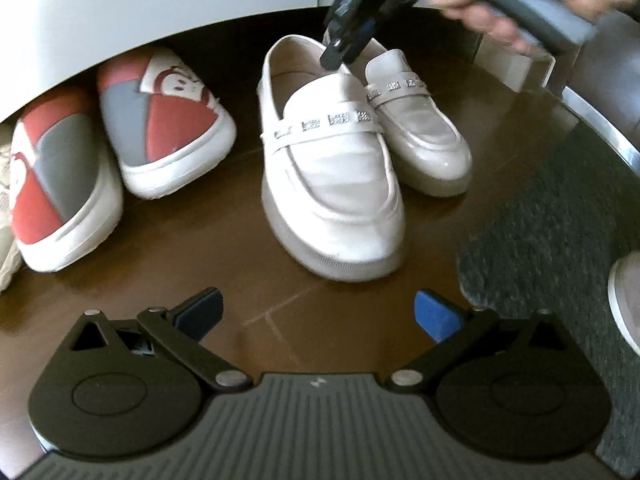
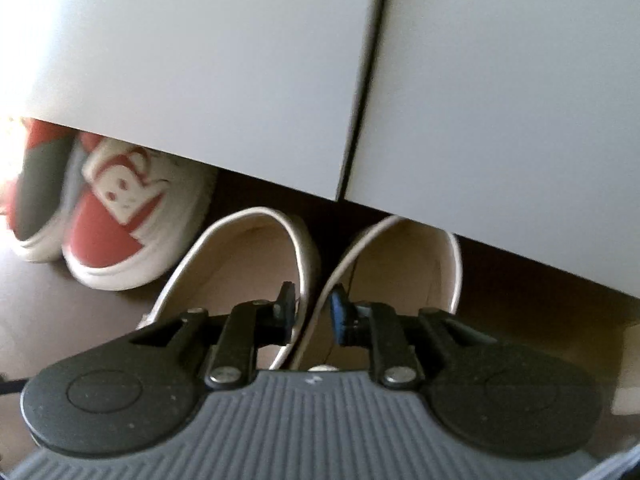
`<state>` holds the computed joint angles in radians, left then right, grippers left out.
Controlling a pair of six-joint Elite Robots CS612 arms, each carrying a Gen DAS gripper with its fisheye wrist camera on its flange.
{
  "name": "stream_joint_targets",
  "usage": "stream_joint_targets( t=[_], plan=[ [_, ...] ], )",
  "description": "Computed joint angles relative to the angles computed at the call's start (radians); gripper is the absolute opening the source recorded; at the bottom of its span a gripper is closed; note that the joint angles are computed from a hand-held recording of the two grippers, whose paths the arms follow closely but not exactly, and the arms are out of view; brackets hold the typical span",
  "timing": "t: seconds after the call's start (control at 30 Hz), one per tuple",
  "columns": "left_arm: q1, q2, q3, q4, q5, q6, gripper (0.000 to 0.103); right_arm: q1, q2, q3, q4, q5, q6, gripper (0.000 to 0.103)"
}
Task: Organize scattered shoes
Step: 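Set the loafers down and open the right tool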
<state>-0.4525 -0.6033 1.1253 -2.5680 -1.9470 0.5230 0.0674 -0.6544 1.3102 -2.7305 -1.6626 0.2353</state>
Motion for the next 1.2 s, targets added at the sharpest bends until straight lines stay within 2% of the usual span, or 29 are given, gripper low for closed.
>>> stream_joint_targets(
  t=[0.03,0.17,0.33,0.5,0.67,0.77,0.9,1.0,1.03,1.2],
  plan=[
    [-0.004,0.003,-0.005,0.005,-0.001,0.007,0.103,-0.005,-0.021,0.046,-0.067,0.017,0.001,0.018],
    [-0.020,0.011,-0.021,0.020,0.013,0.053,0.103,-0.018,-0.090,0.195,-0.218,0.026,-0.031,0.026],
    [-0.031,0.032,-0.071,0.082,-0.012,0.059,0.102,-0.052,-0.144,0.306,-0.194,0.059,0.038,0.027],
    [-0.045,0.037,-0.082,0.078,-0.012,0.040,0.102,-0.078,-0.139,0.338,-0.258,0.126,0.035,0.027],
    [-0.043,0.011,-0.065,0.169,-0.029,0.073,0.102,-0.075,-0.152,0.355,-0.276,0.177,0.007,0.030],
    [-0.045,-0.002,-0.041,0.190,-0.023,0.084,0.102,-0.067,-0.170,0.390,-0.270,0.214,-0.029,0.030],
    [-0.052,0.008,-0.051,0.216,-0.037,0.060,0.102,-0.054,-0.174,0.410,-0.238,0.212,-0.071,0.032],
    [-0.056,0.013,-0.052,0.209,-0.044,0.062,0.102,-0.045,-0.173,0.411,-0.254,0.175,-0.104,0.037],
    [-0.059,0.017,-0.055,0.200,-0.040,0.051,0.102,-0.043,-0.173,0.410,-0.256,0.165,-0.109,0.041],
    [-0.065,0.047,-0.097,0.164,-0.009,-0.052,0.102,-0.057,-0.168,0.403,-0.265,0.176,-0.088,0.041]
  ],
)
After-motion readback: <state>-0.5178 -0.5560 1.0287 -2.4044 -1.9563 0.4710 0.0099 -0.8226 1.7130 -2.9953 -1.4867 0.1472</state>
